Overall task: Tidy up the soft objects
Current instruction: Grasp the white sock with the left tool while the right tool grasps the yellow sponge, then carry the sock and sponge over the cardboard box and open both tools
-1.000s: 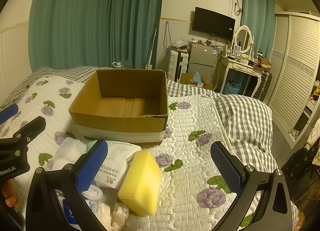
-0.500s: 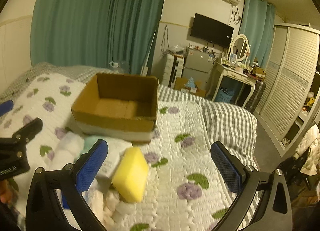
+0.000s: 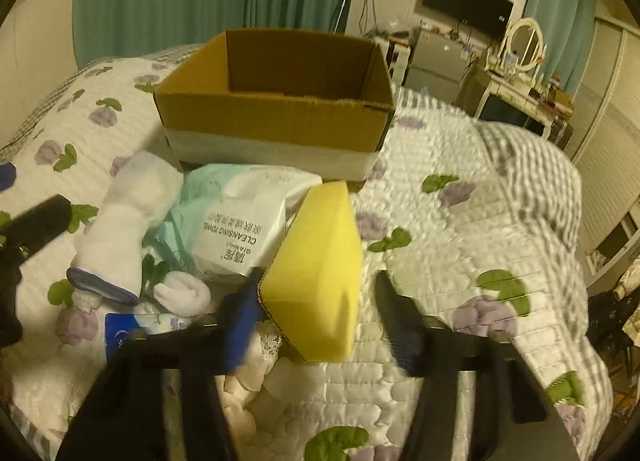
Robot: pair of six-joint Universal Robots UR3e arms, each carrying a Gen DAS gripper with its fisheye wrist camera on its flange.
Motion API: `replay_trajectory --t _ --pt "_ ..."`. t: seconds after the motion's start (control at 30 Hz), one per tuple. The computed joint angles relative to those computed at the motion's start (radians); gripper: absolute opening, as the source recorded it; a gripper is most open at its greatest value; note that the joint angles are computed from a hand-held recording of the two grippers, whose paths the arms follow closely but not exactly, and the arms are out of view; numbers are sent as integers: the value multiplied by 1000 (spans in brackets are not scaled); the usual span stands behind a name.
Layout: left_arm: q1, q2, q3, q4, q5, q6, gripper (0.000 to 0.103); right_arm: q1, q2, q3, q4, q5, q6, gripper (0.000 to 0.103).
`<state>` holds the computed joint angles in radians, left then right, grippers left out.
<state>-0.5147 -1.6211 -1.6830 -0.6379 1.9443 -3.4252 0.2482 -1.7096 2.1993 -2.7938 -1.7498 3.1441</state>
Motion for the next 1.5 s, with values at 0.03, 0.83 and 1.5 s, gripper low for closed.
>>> replay_trajectory --t 0.03,0.83,1.5 --pt "-1 -19 15 -8 -5 -2 103 -6 -11 6 -10 -1 0 30" --pt "53 -67 52 -96 -135 38 27 -188 -287 124 -15 179 -47 28" --pt "38 -62 477 -240 -66 123 27 -158 -239 -331 146 269 -69 28"
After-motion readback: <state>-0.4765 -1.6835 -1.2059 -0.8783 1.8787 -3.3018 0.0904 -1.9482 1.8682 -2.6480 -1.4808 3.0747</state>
